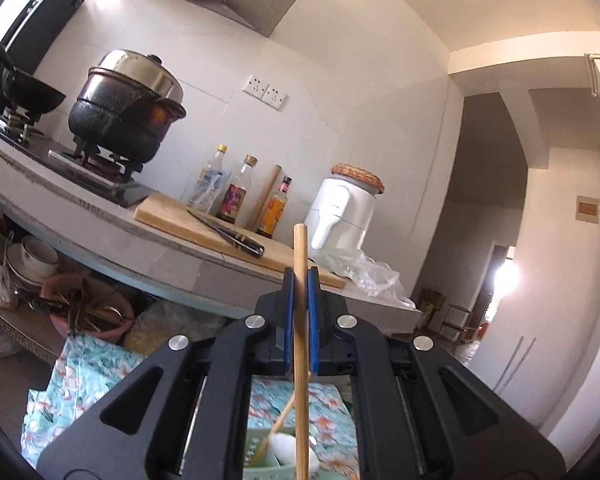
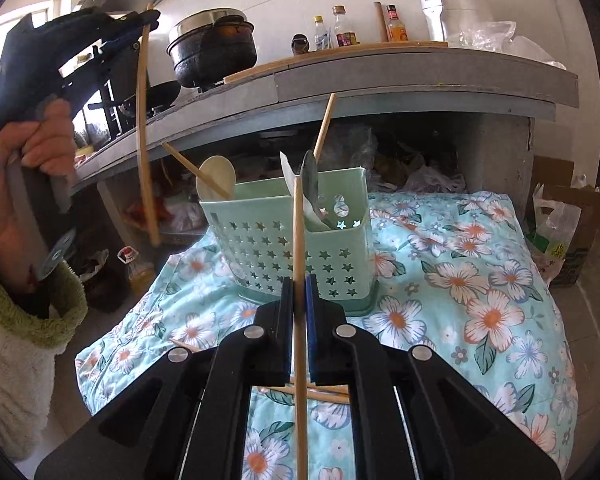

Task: Organize utensils
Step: 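Lower the chopstick into the holder and open left while right holds its chopstick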

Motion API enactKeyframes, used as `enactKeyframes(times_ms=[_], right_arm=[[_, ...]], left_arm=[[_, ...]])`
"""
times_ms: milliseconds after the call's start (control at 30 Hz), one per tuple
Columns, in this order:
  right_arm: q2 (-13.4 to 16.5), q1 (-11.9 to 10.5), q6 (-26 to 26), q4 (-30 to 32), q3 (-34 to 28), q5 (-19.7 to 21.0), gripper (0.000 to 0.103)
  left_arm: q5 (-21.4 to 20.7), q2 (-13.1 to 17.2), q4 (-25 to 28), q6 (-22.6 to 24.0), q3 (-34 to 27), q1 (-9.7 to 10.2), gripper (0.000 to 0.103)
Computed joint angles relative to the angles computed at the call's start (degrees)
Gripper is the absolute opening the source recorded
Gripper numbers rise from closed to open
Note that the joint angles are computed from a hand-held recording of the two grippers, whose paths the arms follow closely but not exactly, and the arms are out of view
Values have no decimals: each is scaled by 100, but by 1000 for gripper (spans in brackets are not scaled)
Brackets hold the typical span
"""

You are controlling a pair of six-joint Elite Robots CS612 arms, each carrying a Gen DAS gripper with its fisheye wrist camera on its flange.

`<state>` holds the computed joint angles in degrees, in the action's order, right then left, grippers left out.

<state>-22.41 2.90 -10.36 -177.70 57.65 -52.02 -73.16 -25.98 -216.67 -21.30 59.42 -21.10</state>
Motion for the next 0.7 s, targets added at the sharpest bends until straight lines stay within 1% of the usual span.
enactKeyframes(times_ms=[67, 133, 233, 300, 400, 433, 500, 700], right_arm=[[18, -7, 5, 9, -30, 22, 6], [33, -12, 28, 10, -52, 46, 6], [59, -22, 62, 31, -92, 82, 6], [72, -28, 70, 51, -113, 101, 6], [92, -39, 106, 86, -142, 146, 6], [90, -41, 122, 93, -137, 161, 6], [94, -47, 133, 125, -149, 179, 6], [127, -47, 117, 263, -215, 194, 6]], left_arm=[[208, 159, 174, 27, -353, 2, 5], [637, 377, 370, 269, -786, -37, 5], [1111, 708, 686, 578, -1391, -80, 5], [1332, 916, 832, 714, -1734, -93, 5], [1661, 1236, 928, 1056, -2255, -125, 5], [1708, 1310, 956, 1079, -2375, -127, 5], [1659, 1351, 1050, 1009, -2465, -113, 5], [1547, 1457, 855, 1153, -2805, -116, 5]])
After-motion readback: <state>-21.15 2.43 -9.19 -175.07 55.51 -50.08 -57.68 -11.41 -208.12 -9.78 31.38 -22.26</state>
